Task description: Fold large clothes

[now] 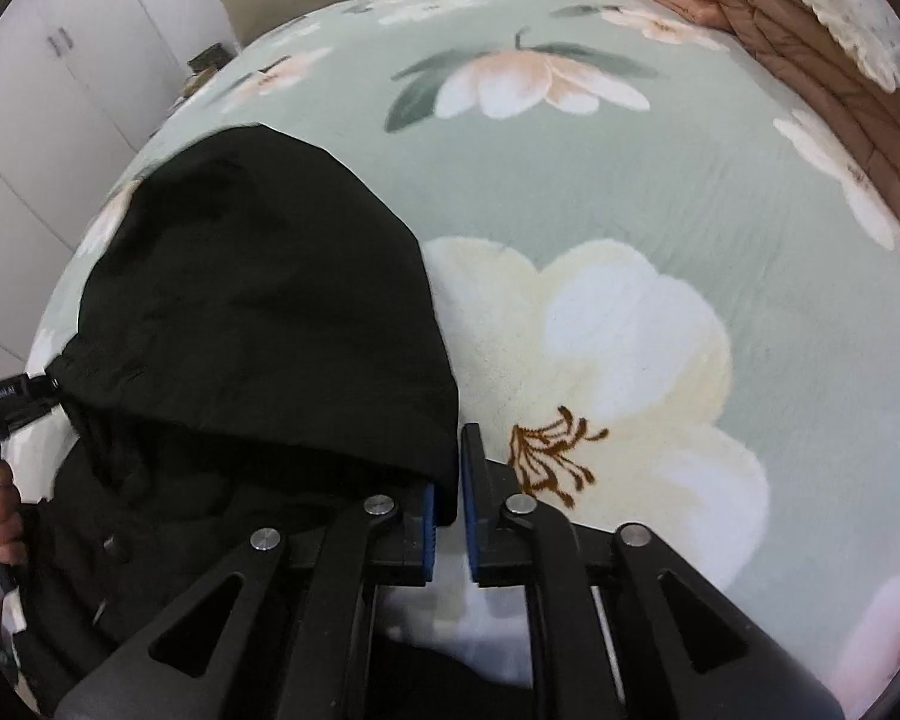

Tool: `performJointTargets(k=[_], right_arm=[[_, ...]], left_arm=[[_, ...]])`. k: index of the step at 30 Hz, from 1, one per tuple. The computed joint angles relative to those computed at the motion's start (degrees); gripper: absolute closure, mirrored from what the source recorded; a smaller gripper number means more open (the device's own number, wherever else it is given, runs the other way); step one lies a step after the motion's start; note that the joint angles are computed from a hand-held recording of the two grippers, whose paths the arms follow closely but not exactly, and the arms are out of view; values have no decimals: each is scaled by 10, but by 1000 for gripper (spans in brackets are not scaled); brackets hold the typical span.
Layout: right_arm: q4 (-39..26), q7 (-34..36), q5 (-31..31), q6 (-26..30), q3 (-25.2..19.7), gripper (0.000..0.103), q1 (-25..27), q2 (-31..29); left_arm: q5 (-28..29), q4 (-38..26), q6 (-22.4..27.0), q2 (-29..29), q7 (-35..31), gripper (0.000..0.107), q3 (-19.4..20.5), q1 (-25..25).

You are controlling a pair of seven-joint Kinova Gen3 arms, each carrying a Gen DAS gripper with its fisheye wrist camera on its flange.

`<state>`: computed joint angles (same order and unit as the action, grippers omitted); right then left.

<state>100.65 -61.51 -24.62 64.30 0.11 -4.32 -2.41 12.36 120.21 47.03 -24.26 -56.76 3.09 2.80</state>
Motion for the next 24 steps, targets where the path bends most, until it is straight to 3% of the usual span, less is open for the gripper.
performJointTargets(k=[4, 6, 7, 8, 10, 13, 17, 20, 22, 24], right_arm=[[-32, 56, -26, 71, 24, 84, 20, -24], [-55, 78, -62, 112, 45, 63, 28, -37], [-62, 87, -85, 119, 57, 59, 27, -46], [-69, 91, -104, 117, 57, 59, 27, -53], [-84, 77, -116, 99, 38, 59, 19, -49], [-109, 31, -100, 51, 10, 59, -28, -16], [-102, -26, -36, 19, -41, 58, -53, 38], [-42, 18, -23, -4, -36, 58, -62, 49], [-5, 47, -31, -40, -47, 60, -47, 28], [-6, 38, -14, -45, -48, 59, -57, 20]], left_arm=[[-89, -50, 74, -54, 38, 82, 48, 19], [-123, -87, 110, -70, 49, 81, 72, 17], [-135, -98, 114, -80, 51, 80, 90, 0], [-154, -117, 109, -86, 59, 79, 108, -16], [-163, -136, 83, -66, 66, 65, 113, -23], [-113, -150, 31, 12, 17, 64, 89, -1], [-89, -134, 31, 104, -1, 64, 87, 13], [-73, -62, -24, 97, 9, 64, 64, 45], [-81, -28, -67, 71, 11, 64, 86, 33], [-111, -23, -77, 66, 40, 64, 99, 37]])
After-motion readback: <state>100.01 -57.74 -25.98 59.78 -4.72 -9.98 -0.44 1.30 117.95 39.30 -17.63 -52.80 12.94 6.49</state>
